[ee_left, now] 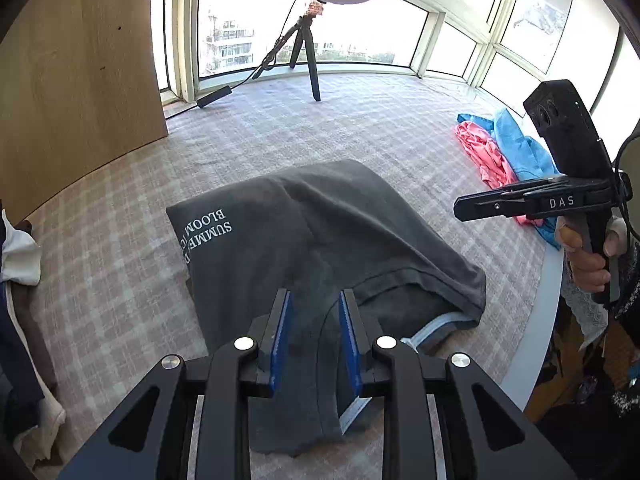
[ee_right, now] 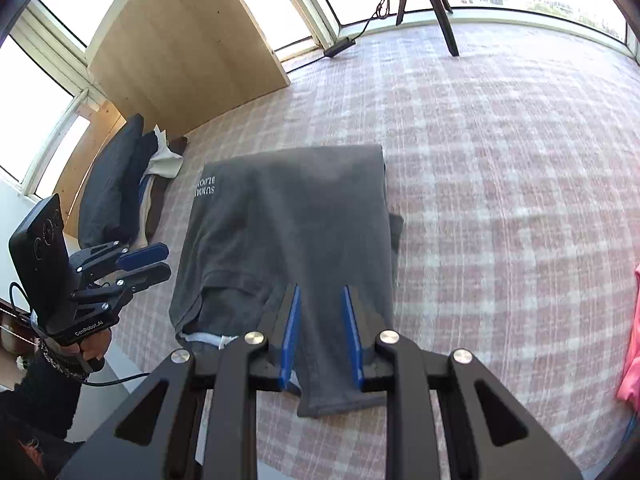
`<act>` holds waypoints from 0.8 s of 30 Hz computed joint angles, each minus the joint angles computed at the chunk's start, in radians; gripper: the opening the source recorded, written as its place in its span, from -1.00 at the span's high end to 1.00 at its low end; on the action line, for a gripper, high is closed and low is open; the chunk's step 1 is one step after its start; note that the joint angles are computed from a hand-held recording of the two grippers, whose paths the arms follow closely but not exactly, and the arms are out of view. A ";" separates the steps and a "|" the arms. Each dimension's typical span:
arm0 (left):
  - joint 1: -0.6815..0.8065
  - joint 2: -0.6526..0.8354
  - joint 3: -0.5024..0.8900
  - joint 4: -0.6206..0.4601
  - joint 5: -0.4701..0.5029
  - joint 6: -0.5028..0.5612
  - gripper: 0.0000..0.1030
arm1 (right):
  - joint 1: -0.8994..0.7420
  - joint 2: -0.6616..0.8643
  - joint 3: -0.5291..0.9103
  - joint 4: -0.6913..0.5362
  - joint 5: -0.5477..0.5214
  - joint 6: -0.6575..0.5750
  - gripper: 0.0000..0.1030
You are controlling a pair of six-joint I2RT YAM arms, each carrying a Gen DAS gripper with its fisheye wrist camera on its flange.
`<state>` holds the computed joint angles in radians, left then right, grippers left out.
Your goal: Fold clothes
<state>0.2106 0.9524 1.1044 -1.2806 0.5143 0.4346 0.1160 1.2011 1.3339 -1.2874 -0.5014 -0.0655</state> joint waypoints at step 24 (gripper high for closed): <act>0.042 0.448 0.093 0.341 -0.128 -0.258 0.14 | 0.140 0.446 0.174 0.261 0.057 0.076 0.67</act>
<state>0.2528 1.4009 1.1977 -0.9393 0.3867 0.1763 0.2564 1.6471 1.5082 -1.0260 -0.4441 0.0109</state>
